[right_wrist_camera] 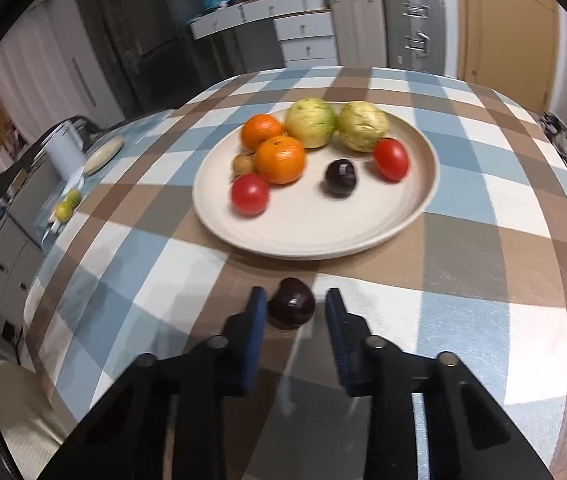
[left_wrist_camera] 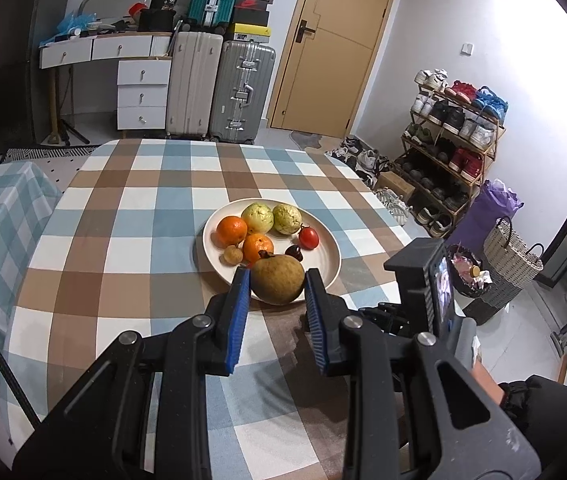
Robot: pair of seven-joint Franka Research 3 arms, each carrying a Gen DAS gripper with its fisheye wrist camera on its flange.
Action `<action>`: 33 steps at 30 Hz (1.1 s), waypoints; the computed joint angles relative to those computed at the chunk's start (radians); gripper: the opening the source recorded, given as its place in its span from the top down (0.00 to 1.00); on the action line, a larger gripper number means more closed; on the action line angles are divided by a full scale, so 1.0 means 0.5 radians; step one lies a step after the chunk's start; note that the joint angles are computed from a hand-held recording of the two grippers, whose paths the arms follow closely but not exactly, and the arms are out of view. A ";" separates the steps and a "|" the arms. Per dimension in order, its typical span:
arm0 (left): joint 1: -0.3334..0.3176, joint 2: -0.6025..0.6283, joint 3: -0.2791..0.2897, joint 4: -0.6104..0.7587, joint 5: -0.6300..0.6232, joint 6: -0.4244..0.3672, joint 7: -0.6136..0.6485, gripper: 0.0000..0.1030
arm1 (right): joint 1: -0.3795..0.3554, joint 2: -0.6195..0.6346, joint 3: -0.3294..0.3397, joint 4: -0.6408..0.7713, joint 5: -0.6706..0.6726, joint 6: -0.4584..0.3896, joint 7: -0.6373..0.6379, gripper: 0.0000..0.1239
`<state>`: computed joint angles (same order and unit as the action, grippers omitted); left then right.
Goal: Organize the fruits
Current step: 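Close the right tool on the dark plum while the left tool holds the brown fruit, then carry the brown fruit and plum over the plate and lower them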
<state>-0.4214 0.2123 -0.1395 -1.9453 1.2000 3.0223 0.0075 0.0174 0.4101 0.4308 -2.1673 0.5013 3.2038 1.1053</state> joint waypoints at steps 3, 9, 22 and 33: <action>0.000 0.033 -0.020 0.020 -0.080 -0.046 0.085 0.76 | 0.008 -0.012 -0.006 -0.006 -0.005 -0.013 0.003 0.79; -0.024 0.113 -0.022 0.067 -0.258 -0.113 0.271 0.76 | -0.287 -0.012 0.286 -0.039 0.114 0.014 -0.111 0.79; -0.022 0.432 -0.154 0.398 -0.993 -0.260 1.086 0.76 | -1.618 0.164 1.514 -0.358 -0.117 0.363 -0.079 0.79; -0.019 1.079 -0.251 1.272 -1.634 -0.660 1.884 0.76 | -1.659 0.297 1.507 -0.205 -0.462 0.372 0.141 0.79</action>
<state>-0.4310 0.7517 -0.2653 -1.3095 0.3832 2.6922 0.9497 -0.8119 0.5586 1.1845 -2.2696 0.2704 3.3899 1.1760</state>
